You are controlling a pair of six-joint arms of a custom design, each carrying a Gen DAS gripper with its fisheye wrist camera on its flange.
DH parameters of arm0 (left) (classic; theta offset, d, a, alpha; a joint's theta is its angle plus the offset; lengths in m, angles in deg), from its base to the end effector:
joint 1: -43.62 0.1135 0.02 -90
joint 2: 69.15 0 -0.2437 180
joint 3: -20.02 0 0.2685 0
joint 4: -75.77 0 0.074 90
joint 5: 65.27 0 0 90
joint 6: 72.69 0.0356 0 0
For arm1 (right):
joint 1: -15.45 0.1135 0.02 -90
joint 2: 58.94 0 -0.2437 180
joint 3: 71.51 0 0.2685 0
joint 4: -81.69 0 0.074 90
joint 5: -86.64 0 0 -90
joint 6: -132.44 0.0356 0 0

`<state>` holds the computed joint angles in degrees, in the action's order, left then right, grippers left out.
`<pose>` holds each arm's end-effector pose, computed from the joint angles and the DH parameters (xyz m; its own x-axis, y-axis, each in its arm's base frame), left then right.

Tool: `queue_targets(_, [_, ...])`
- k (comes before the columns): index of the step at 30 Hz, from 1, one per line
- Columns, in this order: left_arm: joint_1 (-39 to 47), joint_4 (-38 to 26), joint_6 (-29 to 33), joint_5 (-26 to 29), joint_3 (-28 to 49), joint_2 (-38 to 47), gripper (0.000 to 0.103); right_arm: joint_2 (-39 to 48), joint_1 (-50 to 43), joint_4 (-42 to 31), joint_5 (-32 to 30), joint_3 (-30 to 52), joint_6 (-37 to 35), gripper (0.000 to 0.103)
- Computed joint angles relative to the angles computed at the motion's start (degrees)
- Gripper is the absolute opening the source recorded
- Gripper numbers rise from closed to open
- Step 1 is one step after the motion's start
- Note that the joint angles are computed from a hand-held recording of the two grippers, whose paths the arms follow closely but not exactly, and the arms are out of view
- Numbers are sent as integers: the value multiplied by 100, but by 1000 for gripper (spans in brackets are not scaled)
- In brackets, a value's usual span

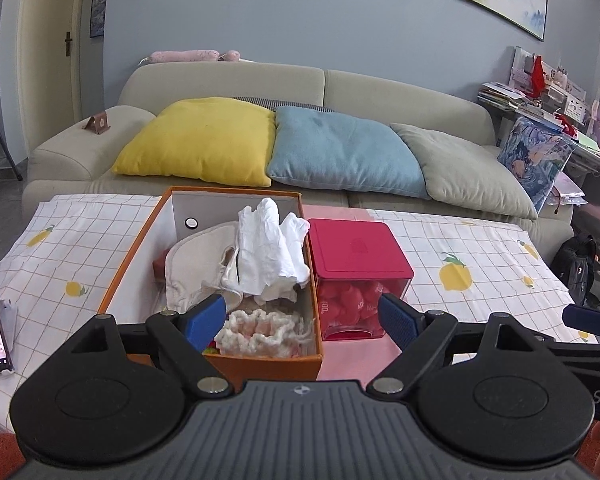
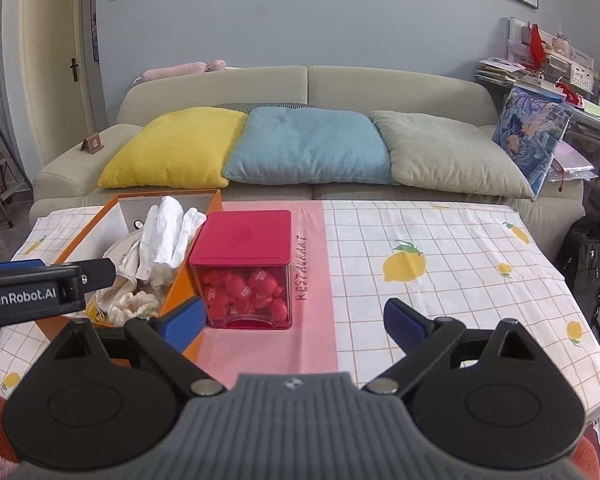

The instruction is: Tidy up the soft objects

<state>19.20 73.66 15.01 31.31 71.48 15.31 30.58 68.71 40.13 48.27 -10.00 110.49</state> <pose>0.2816 -0.1323 0.1469 -0.5432 0.2028 -0.8147 0.4746 0.8746 -0.0987 0.1950 0.2145 0.1410 -0.5191 0.2671 -0.8119 0.3952 0.9173 0.0491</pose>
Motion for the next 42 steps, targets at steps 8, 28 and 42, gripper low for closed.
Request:
queue_targets(8, [-33, -83, 15, -105, 51, 23, 100, -15, -2, -18, -13, -40, 92, 96])
queue_targets(28, [8, -170, 67, -103, 109, 71, 100, 56, -41, 74, -136, -12, -62, 96])
queue_targets(42, [-10, -201, 237, -111, 157, 101, 100, 62, -52, 160, -158, -36, -129, 96])
